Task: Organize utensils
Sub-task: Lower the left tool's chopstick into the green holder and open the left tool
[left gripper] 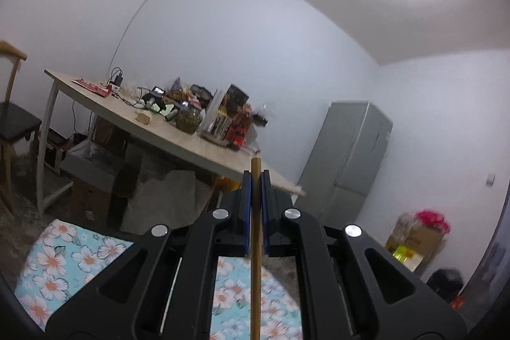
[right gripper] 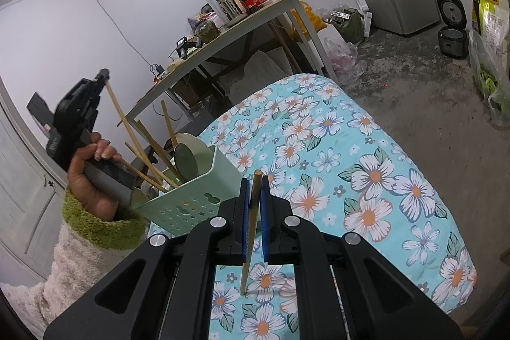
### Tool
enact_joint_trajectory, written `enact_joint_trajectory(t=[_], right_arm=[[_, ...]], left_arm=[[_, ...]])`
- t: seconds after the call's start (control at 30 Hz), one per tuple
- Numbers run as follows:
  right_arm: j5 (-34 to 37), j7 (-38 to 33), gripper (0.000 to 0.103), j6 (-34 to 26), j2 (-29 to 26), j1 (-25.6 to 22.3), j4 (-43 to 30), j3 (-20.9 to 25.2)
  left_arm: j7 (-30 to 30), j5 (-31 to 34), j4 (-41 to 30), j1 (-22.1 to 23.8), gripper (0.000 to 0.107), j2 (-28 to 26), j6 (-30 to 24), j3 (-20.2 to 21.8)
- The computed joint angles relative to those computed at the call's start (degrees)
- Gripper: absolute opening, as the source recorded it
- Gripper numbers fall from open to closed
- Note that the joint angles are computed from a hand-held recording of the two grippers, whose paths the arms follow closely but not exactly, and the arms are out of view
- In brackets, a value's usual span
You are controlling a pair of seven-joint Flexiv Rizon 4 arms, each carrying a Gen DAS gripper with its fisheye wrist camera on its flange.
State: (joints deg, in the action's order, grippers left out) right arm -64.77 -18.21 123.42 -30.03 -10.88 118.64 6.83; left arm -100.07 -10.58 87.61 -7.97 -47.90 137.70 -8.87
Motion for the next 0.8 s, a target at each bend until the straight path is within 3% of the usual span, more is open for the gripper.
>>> enact_joint_trajectory(t=[0.1, 0.27, 0.57, 0.7, 0.8], right_arm=[[0.45, -0.26, 0.007, 0.26, -0.26, 0.08, 0.09, -0.03], [0.07, 0.08, 0.007, 0.55, -0.38, -0.03, 0.01, -0.08], [1.8, -2.17, 0.007, 1.26, 0.44, 0.75, 1.15, -0.29], [3.53, -4.81, 0.006, 1.65, 1.87, 1.5, 2.29, -0.15], [5.01, -6.86, 0.006, 1.97, 3.05, 2.13, 3.04, -0.11]], left_arm=[[1.53, -1.53, 0.88, -0.74, 0.005, 0.3, -3.18, 0.38], [0.76, -0.67, 3.01, -0.06, 0.005, 1.02, -3.94, 0.16], [-3.59, 7.43, 12.58, 4.06, 0.007, 6.67, -5.7, -2.09], [-4.72, 9.5, 17.44, 4.32, 0.044, 9.4, -5.25, -1.56], [-4.87, 10.98, 21.09, 4.1, 0.055, 11.3, -3.66, -0.66]])
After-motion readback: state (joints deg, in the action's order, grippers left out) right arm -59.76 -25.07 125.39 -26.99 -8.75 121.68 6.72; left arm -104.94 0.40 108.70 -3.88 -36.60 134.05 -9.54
